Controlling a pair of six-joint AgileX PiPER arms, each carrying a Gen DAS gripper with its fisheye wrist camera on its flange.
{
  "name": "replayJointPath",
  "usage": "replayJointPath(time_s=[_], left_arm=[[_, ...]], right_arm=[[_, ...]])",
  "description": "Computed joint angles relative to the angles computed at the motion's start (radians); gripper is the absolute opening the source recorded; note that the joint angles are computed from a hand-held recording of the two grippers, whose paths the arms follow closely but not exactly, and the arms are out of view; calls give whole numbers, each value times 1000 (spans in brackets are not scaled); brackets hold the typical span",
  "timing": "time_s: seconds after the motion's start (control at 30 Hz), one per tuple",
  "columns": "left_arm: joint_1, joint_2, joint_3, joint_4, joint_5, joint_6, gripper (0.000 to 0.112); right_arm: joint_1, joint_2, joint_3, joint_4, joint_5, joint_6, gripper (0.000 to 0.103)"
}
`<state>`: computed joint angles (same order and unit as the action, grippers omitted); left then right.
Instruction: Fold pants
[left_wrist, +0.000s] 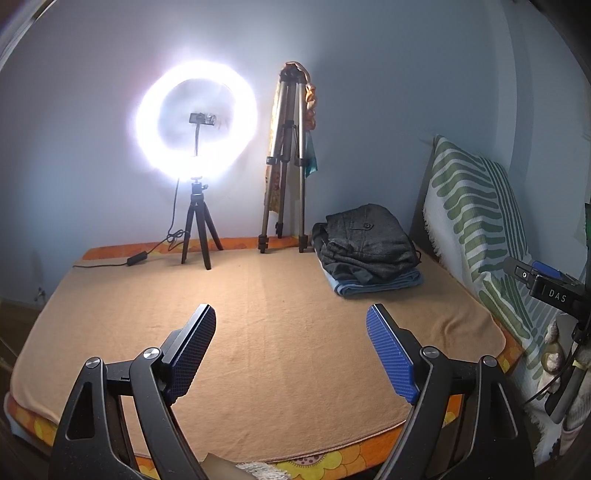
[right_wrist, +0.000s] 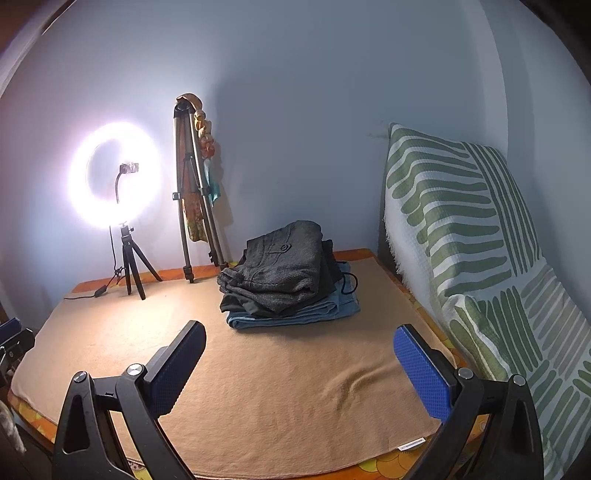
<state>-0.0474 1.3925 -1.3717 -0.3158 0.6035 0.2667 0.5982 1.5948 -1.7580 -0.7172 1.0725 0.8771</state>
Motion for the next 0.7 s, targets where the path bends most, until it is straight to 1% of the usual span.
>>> replayJointPath(time_s=[0.7], left_arm=[[11, 5, -6, -1, 6, 3, 84]], right_arm=[[7, -1, 13, -1, 1, 12, 103]])
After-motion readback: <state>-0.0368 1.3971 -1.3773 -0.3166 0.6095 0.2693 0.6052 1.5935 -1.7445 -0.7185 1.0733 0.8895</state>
